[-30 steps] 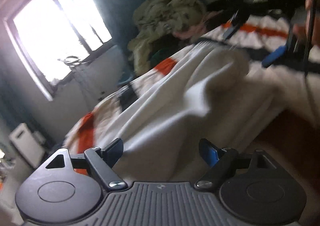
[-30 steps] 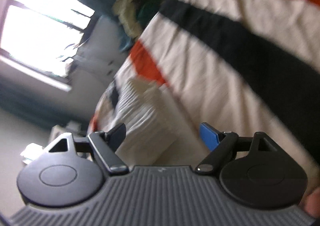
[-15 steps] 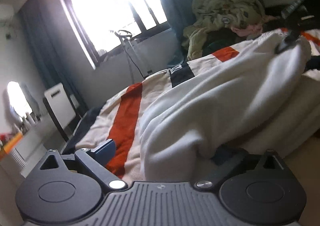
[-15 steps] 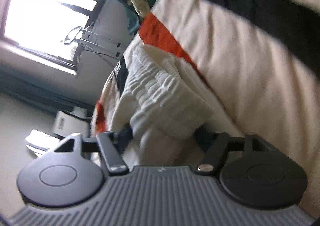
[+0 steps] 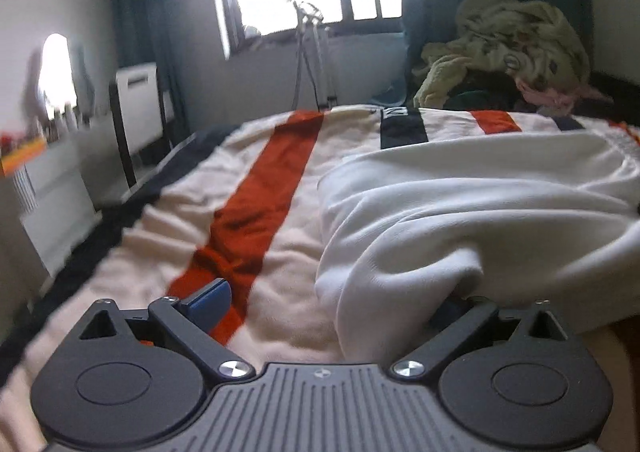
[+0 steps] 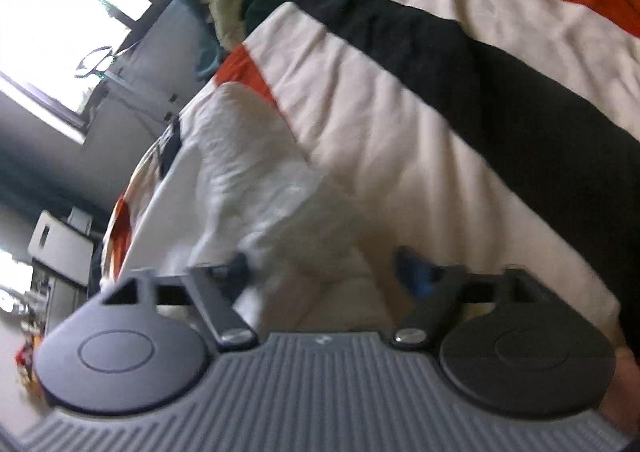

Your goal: Fold clothes

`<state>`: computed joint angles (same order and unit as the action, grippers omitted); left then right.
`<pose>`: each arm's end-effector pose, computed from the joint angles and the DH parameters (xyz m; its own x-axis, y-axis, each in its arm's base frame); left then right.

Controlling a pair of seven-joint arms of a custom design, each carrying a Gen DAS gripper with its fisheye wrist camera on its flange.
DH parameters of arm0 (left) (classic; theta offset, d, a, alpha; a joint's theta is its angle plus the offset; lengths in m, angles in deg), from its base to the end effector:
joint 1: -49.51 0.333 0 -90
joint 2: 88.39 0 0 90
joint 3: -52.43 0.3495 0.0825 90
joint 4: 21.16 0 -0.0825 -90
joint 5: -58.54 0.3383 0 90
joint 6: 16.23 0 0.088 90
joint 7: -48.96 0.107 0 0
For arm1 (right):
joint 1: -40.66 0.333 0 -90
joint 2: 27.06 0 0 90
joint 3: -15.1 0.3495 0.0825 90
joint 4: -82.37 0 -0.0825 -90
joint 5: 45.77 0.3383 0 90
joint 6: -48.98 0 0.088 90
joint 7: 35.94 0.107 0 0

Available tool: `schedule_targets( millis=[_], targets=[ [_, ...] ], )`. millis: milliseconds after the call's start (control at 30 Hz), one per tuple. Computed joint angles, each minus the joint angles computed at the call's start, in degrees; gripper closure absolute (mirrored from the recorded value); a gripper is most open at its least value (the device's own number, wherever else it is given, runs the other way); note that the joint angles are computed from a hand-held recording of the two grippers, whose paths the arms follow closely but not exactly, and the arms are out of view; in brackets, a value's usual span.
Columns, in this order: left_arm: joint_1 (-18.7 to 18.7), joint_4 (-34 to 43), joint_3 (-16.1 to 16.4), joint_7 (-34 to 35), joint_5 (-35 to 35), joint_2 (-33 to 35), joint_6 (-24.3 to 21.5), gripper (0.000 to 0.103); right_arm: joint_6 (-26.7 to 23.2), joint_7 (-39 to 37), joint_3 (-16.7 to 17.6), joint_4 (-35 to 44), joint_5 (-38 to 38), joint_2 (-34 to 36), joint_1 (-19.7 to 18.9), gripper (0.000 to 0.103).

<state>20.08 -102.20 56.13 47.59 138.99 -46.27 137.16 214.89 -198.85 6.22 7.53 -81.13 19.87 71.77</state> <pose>0.6470 -0.3600 0.3507 0.0273 -0.9900 -0.1384 -0.5391 0.1020 -0.8361 0.6848 0.3635 0.3791 -0.4608 -0.6238 -0.6312 -0.4783 0.7737 -0.4155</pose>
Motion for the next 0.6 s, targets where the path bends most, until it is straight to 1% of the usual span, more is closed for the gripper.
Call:
schedule_targets(
  millis=[100,167,200,233,300,367,433,467,500,533,567,600],
  targets=[
    [1.00,-1.35,-0.64,-2.55,-1.96,-0.79,1.17,0.003,2.23,-2.41,2.75,0.44,1.69,0.73,-2.20,0.019],
    [1.73,-2.27,-0.96,-4.55,-3.31,-1.30,2.25,0.002,6.73,-3.22,5.56,0.17,4.37,2.16,-4.52,0.018],
    [2.39,-2.74,-1.29,-5.40,-4.44,-1.51,3.08,0.002,8.56,-3.70,7.06,0.18,6.02,2.97,-5.67,0.014],
    [3.26,-3.10,-1.69,-6.08,-5.81,-1.56,4.28,0.002,9.37,-4.11,7.81,0.25,7.35,3.52,-6.17,0.013],
    [4.41,-3.67,-1.86,-8.12,-8.57,-1.49,5.83,0.002,9.23,-5.45,8.37,0.65,8.95,4.06,-6.13,0.012],
    [5.36,-4.39,-2.03,-9.30,-11.81,-1.58,6.24,0.003,8.51,-8.40,10.10,2.05,10.01,4.79,-6.67,0.010],
    [7.13,-5.60,-2.46,-9.80,-14.07,-1.73,10.31,0.003,8.38,-11.62,12.22,3.47,11.27,5.66,-7.59,0.010],
    [7.80,-6.15,-2.63,-9.54,-15.19,-1.82,12.14,0.003,7.86,-13.02,12.61,4.09,11.77,5.85,-7.63,0.012],
    [7.99,-6.58,-2.64,-8.65,-15.97,-1.99,13.30,0.004,6.83,-14.08,12.19,4.32,12.02,5.58,-7.20,0.026],
    [7.65,-7.00,-2.20,-8.30,-16.29,-2.27,14.01,0.006,5.75,-14.99,11.62,4.22,12.14,5.07,-6.70,0.032],
    [7.60,-7.50,-2.01,-7.91,-16.59,-2.55,15.32,0.009,5.31,-15.68,11.22,3.83,12.31,4.51,-6.39,0.046],
    [7.46,-8.14,-1.58,-8.05,-16.67,-2.91,16.88,0.010,5.70,-15.69,10.52,2.93,12.46,3.77,-5.96,0.057]
  ],
)
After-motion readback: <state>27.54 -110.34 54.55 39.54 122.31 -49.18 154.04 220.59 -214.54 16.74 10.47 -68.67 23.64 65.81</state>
